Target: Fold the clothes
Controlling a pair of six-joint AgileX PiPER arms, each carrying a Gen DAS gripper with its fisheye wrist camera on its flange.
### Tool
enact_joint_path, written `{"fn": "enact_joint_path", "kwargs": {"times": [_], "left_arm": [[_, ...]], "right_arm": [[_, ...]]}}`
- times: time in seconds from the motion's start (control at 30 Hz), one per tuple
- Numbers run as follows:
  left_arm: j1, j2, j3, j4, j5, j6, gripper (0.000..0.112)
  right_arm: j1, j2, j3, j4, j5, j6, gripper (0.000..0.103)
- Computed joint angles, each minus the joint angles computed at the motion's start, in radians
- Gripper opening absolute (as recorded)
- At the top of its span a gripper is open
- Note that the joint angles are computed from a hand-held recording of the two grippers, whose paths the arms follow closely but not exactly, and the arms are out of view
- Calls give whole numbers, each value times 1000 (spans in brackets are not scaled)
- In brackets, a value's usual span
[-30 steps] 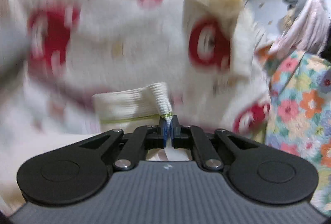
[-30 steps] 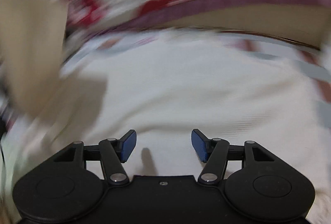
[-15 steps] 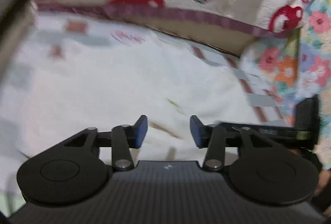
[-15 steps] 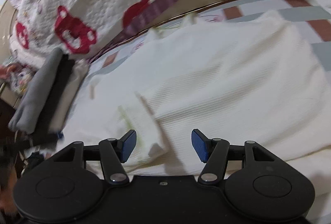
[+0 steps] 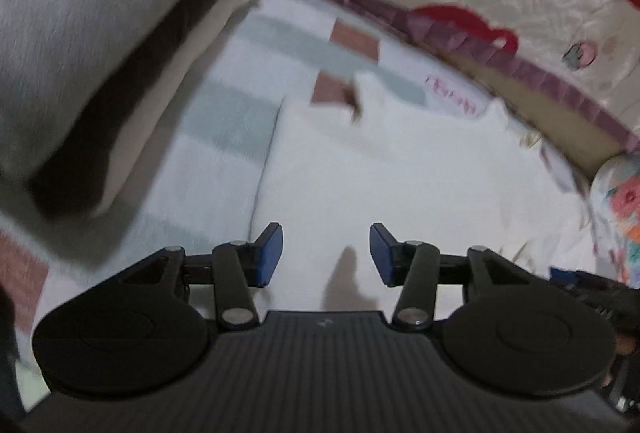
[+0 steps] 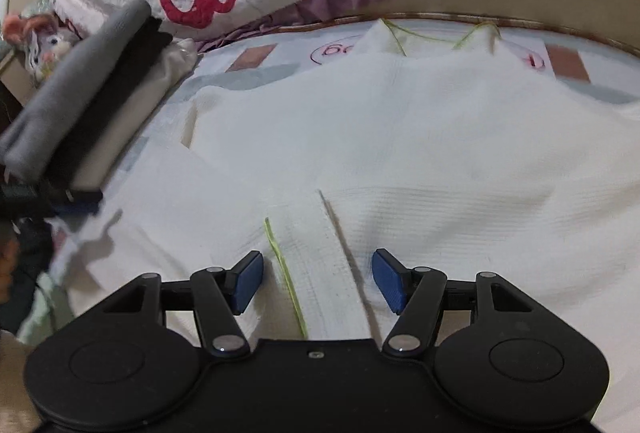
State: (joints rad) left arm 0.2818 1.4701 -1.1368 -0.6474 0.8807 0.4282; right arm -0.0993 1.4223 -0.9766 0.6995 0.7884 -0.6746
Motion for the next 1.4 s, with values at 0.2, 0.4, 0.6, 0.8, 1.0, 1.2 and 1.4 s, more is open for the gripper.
{"fn": "enact_joint_path", "kwargs": {"times": [0.2,0.4,0.6,0.8,1.0,1.2,1.4], "left_arm": [[33,-57,29,-76,-3,147,47],[-22,-93,-3,-20,48,203,49],[-134,-82,10,96,83,180,56],[-244,-86,58,272,6,56,57],[-243,-111,92,288,-48,23,64],[-289,-135,127,370,-87,-48,67],[-265,-155,145,605,-172,-452,64]], "right_arm": [[19,-117,-90,-22,-14,64,9],[-121,-247,-175,-103,-79,142,9],[-161,-243,-70,-185,-84,174,9],[-147,-185,-183,-101,-45,124,9],[-61,-5,-635,47,159,163,9],[67,171,-1078,88,306,325,8],[59,91,-990,166,259,308,8]]}}
